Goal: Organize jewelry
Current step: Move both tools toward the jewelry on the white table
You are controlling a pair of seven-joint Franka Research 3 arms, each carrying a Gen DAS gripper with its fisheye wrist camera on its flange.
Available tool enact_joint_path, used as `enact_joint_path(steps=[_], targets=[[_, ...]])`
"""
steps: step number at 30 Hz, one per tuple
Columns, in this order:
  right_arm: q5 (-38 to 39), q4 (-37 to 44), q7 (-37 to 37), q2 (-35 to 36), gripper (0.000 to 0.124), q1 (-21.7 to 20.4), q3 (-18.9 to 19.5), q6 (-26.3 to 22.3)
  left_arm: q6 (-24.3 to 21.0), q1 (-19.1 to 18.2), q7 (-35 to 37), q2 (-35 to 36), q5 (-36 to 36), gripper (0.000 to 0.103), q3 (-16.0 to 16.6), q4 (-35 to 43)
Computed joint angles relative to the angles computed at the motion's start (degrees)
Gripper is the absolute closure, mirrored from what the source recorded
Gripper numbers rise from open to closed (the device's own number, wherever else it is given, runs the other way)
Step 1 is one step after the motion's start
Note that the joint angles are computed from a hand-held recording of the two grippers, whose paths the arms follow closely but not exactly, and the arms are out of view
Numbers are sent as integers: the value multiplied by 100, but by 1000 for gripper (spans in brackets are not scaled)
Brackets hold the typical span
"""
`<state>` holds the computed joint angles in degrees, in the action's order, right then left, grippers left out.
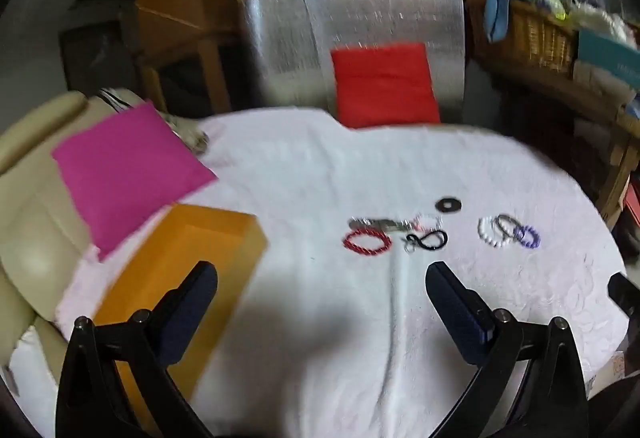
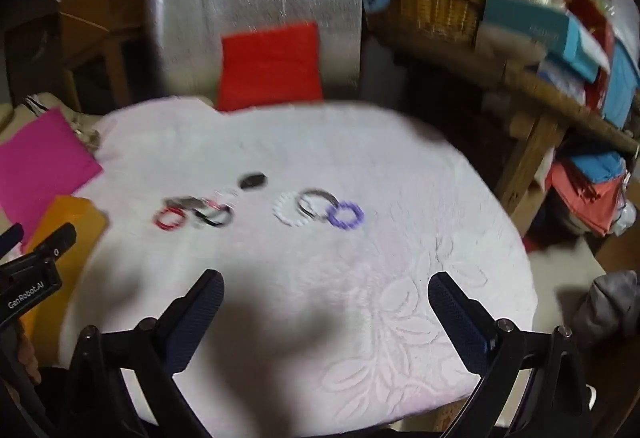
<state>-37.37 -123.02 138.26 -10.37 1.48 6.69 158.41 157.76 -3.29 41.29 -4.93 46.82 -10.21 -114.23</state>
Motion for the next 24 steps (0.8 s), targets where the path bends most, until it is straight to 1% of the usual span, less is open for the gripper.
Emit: enact_joint_path(steps=[2,5,6,9,11,12,15,19,21,24], targets=[[-227,-122,305,-264,21,-14,165,-36,86,33,-94,-326,3,0,15,-241],[-696,-229,797,-555,21,-128,478,-245,194,92,9,-649,-190,0,5,-496],[-778,-277,882,-602,21,-144,513,-234,229,147,-38,-731,-162,0,-28,-563],[-528,-295,713,-645,21,-26,475,-214,330,305,-211,-923,-24,0,-143,-700],[-466,-348,697,-676,21,-36,479,-85,376,384,-255,-1038,10,0,-177,-780],[-457,-309,689,-652,21,-59,517,-128,371,395,-224,-1053,-39,0,-180,-787],[-689,-258,933,-608,21,-163,643,-146,355,451,-191,-1080,-86,0,-218,-788],[-878,-194,1150,-512,21,-174,647,-158,332,484,-141,-1126,-59,0,-260,-813],[-986,-185,1252,-498,21,-163,620,-154,273,424,129,-970,-246,0,-195,-656],[-1105,-150,1395,-464,21,-134,577,-159,293,425,193,-960,-299,0,-190,-659]])
